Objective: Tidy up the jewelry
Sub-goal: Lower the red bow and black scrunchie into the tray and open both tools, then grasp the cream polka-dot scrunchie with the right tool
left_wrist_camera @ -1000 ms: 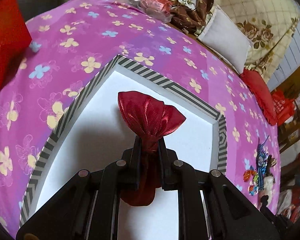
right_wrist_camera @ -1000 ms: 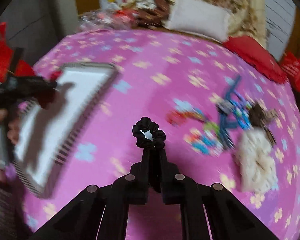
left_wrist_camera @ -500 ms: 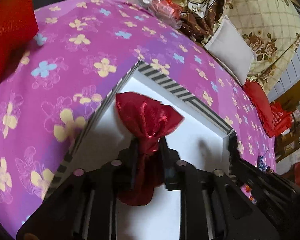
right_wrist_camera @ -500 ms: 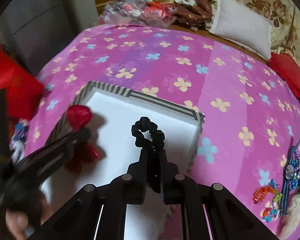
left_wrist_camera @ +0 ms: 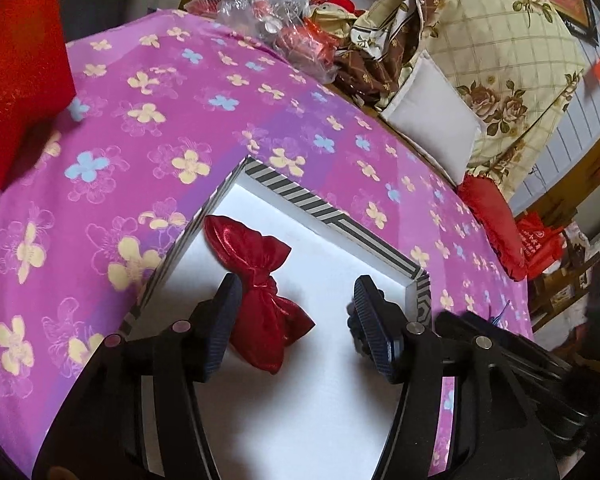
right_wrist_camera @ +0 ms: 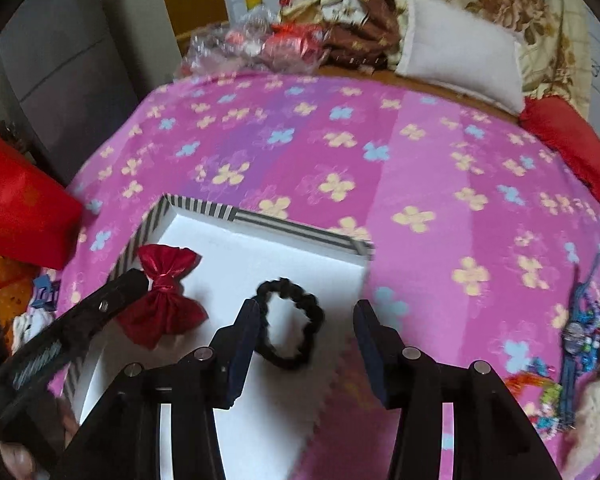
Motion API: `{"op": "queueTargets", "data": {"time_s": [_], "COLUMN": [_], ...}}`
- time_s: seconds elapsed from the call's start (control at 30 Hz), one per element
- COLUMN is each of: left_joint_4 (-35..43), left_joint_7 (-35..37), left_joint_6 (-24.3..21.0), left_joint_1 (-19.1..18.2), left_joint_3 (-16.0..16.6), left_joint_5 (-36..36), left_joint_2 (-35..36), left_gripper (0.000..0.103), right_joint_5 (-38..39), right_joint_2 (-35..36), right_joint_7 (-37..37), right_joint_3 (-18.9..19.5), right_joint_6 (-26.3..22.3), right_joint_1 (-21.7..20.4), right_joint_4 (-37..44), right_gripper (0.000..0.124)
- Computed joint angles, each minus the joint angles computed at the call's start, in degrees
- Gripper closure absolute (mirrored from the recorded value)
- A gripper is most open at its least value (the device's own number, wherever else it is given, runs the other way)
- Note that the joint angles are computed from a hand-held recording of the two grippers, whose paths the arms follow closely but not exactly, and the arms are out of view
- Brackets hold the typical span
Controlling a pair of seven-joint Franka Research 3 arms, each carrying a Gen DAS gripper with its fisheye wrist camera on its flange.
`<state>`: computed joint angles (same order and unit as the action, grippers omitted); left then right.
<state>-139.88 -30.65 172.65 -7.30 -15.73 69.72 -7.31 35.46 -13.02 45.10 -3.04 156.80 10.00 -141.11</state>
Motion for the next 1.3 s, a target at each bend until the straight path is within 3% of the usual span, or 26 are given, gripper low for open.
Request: {"op": "queueTargets", "data": {"time_s": [0.13, 0.27, 0.37, 0.47, 0.67, 0.77, 0.93, 1.13, 1.3], "left_joint_4": [-1.3, -1.7, -0.9, 1.0, 7.8, 11.1, 17.5, 14.6, 14.0], "left_joint_7": [2.6, 1.5, 1.0, 1.4, 4.0, 0.0, 7.5, 4.4, 4.6], "left_joint_6": [-4.9, -7.5, -10.3, -11.5, -14.8, -12.4, -22.0, -17.7, -16.0], "left_joint_1": [-1.5, -2.1, -3.7, -6.2, -14.4, -17.5, -23.1, -24.9, -24.8], "left_joint_3": [-1.5, -4.1, -6.8, -8.9, -11.3, -11.0, -9.6, -4.9, -3.3], "left_joint_5": [-3.0, -2.6, -2.5, -2.1, -6.5, -4.2, -7.0, -4.4, -4.0], "left_joint_2": [-3.9, -7.3, -8.5, -7.5, 0.0, 5.0, 11.6, 12.2, 13.3], "left_gripper": [0.045, 0.045, 0.045, 0.045, 0.044, 0.044, 0.044, 0.044, 0.044], "right_joint_5": [1.1, -0.8, -3.7, -4.9, 0.2, 3.2, 0.8, 2.2, -0.1], "right_joint_2": [-10.0, -16.4, -15.8, -13.2, -11.5, -9.1, -6.1, -2.3, 4.3], "right_joint_7": [-5.8, -7.5, -5.3, -5.5, -16.1, -18.5, -19.4, -22.3, -19.2], "right_joint_3": [-4.4, -9.0, -12.0, -15.0, -20.9, -20.7, -16.5, -14.4, -9.6], "right_joint_6": [-0.6, -0.7, -2.2, -4.3, -6.2, -5.9, -2.8, -2.9, 8.2], "right_joint_1": [-2.6, -8.6, -16.1, -20.8, -24.1, -25.2, -27.1, -23.8, -21.9], "right_joint_4": [-6.9, -11.2, -10.9, -9.1, -7.9, -7.0, -7.0, -5.2, -4.4], "right_gripper": [0.077, 0.077, 0.077, 0.077, 0.077, 0.077, 0.077, 0.077, 0.077]}}
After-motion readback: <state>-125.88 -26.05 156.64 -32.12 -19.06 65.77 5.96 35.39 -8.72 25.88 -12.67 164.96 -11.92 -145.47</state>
